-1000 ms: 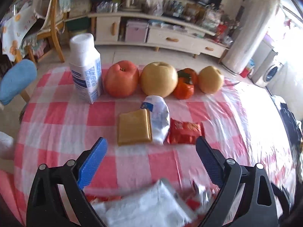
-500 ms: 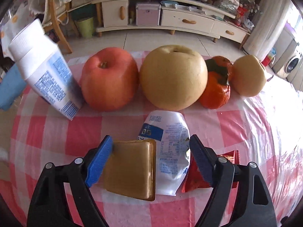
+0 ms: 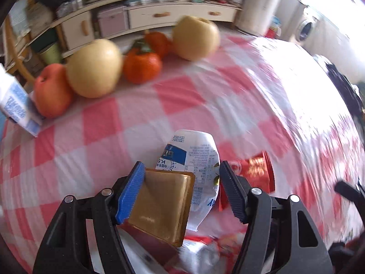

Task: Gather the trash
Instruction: 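Grasp the brown cake packet and white wrapper with the left tool, then grasp the red snack packet with the right tool while the left tool holds its items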

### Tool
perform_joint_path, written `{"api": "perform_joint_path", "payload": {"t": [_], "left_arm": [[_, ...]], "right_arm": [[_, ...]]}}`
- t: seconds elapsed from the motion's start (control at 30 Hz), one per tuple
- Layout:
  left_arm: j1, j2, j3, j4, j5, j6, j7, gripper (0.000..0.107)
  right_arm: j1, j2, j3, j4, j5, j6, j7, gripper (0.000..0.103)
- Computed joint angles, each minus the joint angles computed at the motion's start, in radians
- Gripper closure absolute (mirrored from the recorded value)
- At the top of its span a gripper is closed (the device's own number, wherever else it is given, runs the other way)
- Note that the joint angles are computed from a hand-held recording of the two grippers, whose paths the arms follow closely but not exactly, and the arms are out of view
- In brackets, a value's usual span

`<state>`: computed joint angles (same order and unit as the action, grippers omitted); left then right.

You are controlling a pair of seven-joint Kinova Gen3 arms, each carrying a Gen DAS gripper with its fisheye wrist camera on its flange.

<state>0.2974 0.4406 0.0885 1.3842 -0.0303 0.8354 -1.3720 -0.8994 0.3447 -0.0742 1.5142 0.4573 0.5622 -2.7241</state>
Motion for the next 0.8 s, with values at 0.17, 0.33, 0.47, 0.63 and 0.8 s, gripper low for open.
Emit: {"api": "perform_joint_path", "payload": {"t": [0.17,0.33,0.47,0.63,0.8], "left_arm": [[0.015,-0.066,-0.005,0.066,-0.009,-0.049,-0.022,0.041],[-0.026,-0.084,0.006,0.075,-0.011,0.000,-0.084,0.035],[-0.065,-0.058,0.018,0.060,0.021,0.026,-0.157,0.035],[-0.113,-0.031,0.035,0.057,0.109,0.007,-0.216,0.034],[-0.133,-0.016,0.039,0.057,0.163,0.005,-0.240,0.034]], "right_arm": [[0.043,0.009,-0.030,-0.009,-0.056,0.023,0.073,0.004],[0.077,0.024,-0.043,-0.024,-0.119,0.022,0.145,0.004],[0.083,0.048,-0.023,-0.059,-0.132,0.037,0.175,0.004],[0.137,0.100,-0.033,-0.112,-0.194,0.071,0.252,0.011],[0.195,0.154,-0.066,-0.156,-0.303,0.058,0.371,0.031]]}}
